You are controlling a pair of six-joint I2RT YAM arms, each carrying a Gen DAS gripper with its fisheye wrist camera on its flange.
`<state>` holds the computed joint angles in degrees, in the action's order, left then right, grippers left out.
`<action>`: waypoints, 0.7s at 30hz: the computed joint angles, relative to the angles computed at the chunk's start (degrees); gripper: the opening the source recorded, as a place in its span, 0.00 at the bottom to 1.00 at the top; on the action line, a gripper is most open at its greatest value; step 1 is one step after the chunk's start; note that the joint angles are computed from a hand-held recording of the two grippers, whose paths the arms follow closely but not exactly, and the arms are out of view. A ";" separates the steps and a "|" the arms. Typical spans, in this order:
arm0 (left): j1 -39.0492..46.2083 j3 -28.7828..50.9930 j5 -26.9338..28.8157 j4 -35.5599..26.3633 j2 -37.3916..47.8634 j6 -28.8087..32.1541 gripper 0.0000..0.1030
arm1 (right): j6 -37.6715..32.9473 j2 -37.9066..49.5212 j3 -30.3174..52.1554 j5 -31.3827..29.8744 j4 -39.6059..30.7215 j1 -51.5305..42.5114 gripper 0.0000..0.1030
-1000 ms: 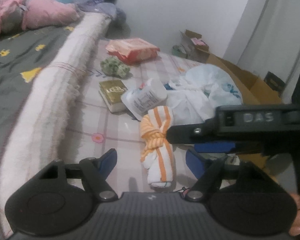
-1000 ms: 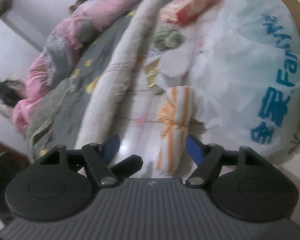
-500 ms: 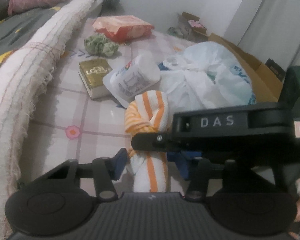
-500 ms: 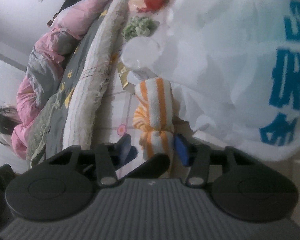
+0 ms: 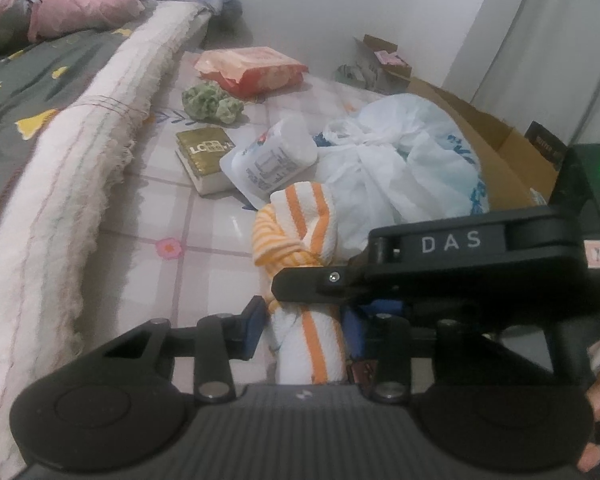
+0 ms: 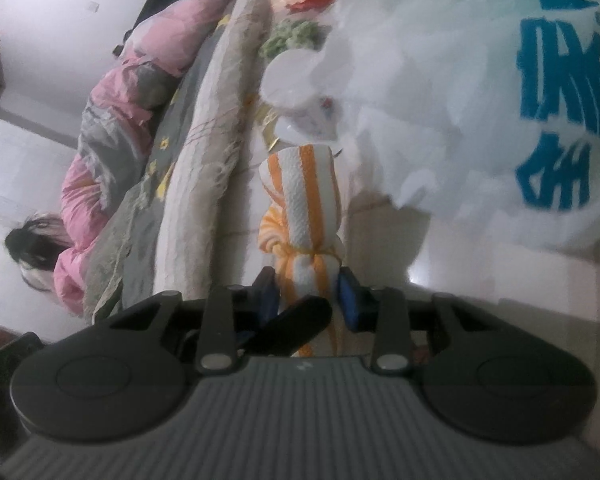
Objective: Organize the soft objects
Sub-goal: 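Grasp the orange-and-white striped towel with the right gripper and lift it, then carry the striped towel into the cardboard box and open the right gripper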
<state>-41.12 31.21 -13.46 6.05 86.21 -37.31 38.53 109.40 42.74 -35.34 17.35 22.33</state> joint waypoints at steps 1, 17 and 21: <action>-0.46 -0.55 -0.49 -0.60 -1.36 -0.52 0.40 | -0.03 -0.78 -0.52 -0.45 -0.01 0.09 0.31; -12.77 7.26 -12.48 -9.55 -9.58 1.41 0.42 | -3.68 -25.62 -10.64 -4.87 -4.02 -6.52 0.31; -14.87 14.33 -11.55 -7.83 -3.37 4.90 0.43 | -6.65 -32.48 -12.09 -8.33 -8.64 -14.60 0.31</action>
